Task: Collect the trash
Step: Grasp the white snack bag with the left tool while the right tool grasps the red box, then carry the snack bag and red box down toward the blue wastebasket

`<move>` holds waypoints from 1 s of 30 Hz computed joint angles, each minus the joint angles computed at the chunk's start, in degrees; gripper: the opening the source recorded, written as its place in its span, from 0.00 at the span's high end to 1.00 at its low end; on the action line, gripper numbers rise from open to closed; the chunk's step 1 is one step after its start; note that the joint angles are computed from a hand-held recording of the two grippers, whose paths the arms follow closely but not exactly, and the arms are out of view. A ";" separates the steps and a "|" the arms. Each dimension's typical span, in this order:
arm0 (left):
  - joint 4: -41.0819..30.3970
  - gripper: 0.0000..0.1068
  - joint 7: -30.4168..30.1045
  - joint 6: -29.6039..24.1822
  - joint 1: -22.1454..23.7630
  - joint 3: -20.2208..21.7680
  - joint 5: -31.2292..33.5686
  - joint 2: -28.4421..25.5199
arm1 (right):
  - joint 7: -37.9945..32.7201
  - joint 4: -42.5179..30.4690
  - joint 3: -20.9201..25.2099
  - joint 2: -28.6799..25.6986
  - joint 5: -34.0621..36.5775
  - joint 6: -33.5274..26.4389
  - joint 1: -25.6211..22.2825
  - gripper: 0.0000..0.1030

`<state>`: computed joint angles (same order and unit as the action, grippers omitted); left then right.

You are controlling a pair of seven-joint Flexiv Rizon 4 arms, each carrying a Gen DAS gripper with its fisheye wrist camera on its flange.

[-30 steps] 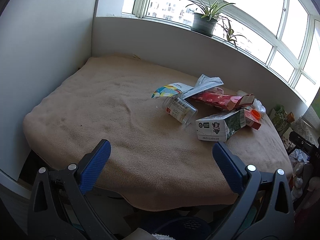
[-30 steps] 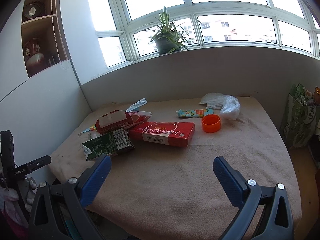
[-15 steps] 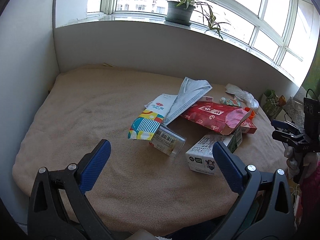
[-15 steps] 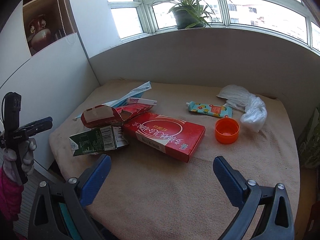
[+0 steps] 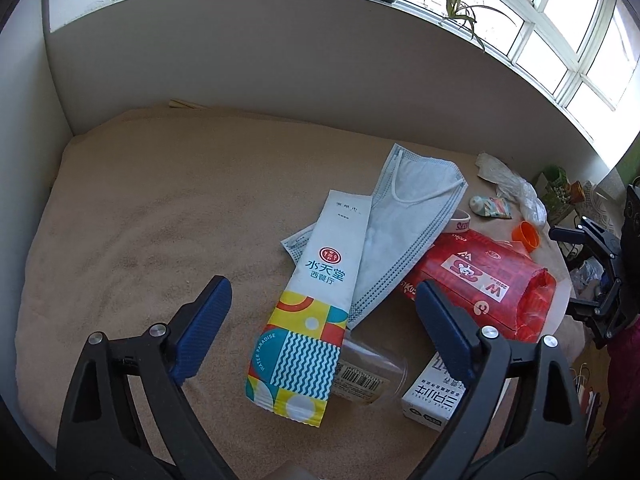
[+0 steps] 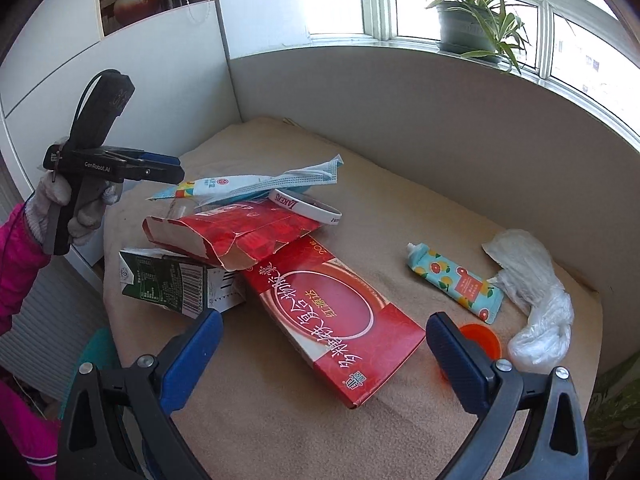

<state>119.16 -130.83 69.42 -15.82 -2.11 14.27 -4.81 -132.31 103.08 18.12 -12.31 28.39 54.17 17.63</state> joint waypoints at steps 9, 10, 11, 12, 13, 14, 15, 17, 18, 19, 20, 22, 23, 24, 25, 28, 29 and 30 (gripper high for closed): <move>2.18 0.20 12.08 4.52 1.93 -1.58 -15.76 -4.14 | -1.51 -7.29 0.00 -7.13 -3.81 -8.29 0.02 0.00; 2.34 0.24 13.17 4.76 1.96 -1.68 -16.82 -4.39 | -1.48 -7.80 0.06 -7.77 -3.89 -8.42 -0.06 0.00; 2.08 0.27 14.33 4.42 2.05 -1.84 -17.96 -4.82 | -1.60 -8.71 0.29 -8.53 -3.43 -9.28 -0.45 0.00; 2.12 0.30 15.50 4.42 2.17 -2.09 -19.30 -5.21 | -1.73 -9.78 0.60 -9.35 -2.59 -10.33 -0.97 0.00; 2.21 0.31 16.61 4.79 2.27 -2.40 -20.70 -5.71 | -1.86 -11.02 0.97 -10.18 -1.49 -11.85 -1.61 0.00; 2.50 0.31 17.61 5.03 2.35 -2.61 -22.00 -5.81 | -1.95 -12.45 1.37 -11.05 -0.15 -13.94 -2.37 0.00; 2.92 0.33 18.75 5.54 2.51 -2.93 -23.53 -5.91 | -2.00 -13.50 1.62 -11.72 0.92 -15.45 -2.88 0.00; 4.43 0.39 22.14 6.76 3.19 -4.28 -28.25 -5.59 | -2.01 -14.88 1.90 -12.60 2.44 -17.67 -3.43 0.00; 4.74 0.44 22.95 7.11 3.14 -4.36 -29.38 -5.60 | -1.91 -15.02 1.88 -12.71 2.69 -18.03 -3.37 0.00; 4.85 0.47 23.29 7.49 2.89 -4.21 -29.79 -5.75 | -1.96 -15.17 1.82 -12.78 2.71 -18.56 -3.34 0.00; 5.08 0.51 23.85 7.76 2.78 -4.18 -30.34 -5.72 | -2.04 -15.21 1.75 -12.83 2.54 -19.02 -3.20 0.00; 5.61 0.58 24.74 8.21 2.67 -4.15 -31.50 -5.49 | -2.20 -14.48 1.62 -12.43 1.79 -19.07 -2.60 0.00; 5.83 0.60 25.66 8.52 2.86 -4.41 -32.60 -5.35 | -2.44 -14.22 1.60 -12.27 1.51 -19.31 -2.45 0.00; 6.13 0.64 26.14 8.91 2.83 -4.46 -33.24 -5.22 | -2.64 -14.18 1.58 -12.43 1.18 -19.40 -2.11 0.00; 6.33 0.70 26.10 8.93 2.68 -4.05 -33.10 -4.92 | -2.80 -13.73 1.57 -12.21 0.80 -19.38 -1.85 0.00; 6.33 0.76 24.60 9.04 1.97 -2.98 -31.83 -4.54 | -1.64 -10.64 0.75 -11.08 -2.70 -15.28 0.52 0.03; 6.10 0.76 23.88 9.35 1.67 -2.83 -31.27 -4.83 | -0.84 -10.04 0.57 -11.03 -3.84 -14.40 1.17 0.03; 6.43 0.78 24.01 9.61 1.73 -2.91 -31.41 -4.56 | -0.20 -9.44 0.53 -10.79 -4.62 -13.73 1.49 0.04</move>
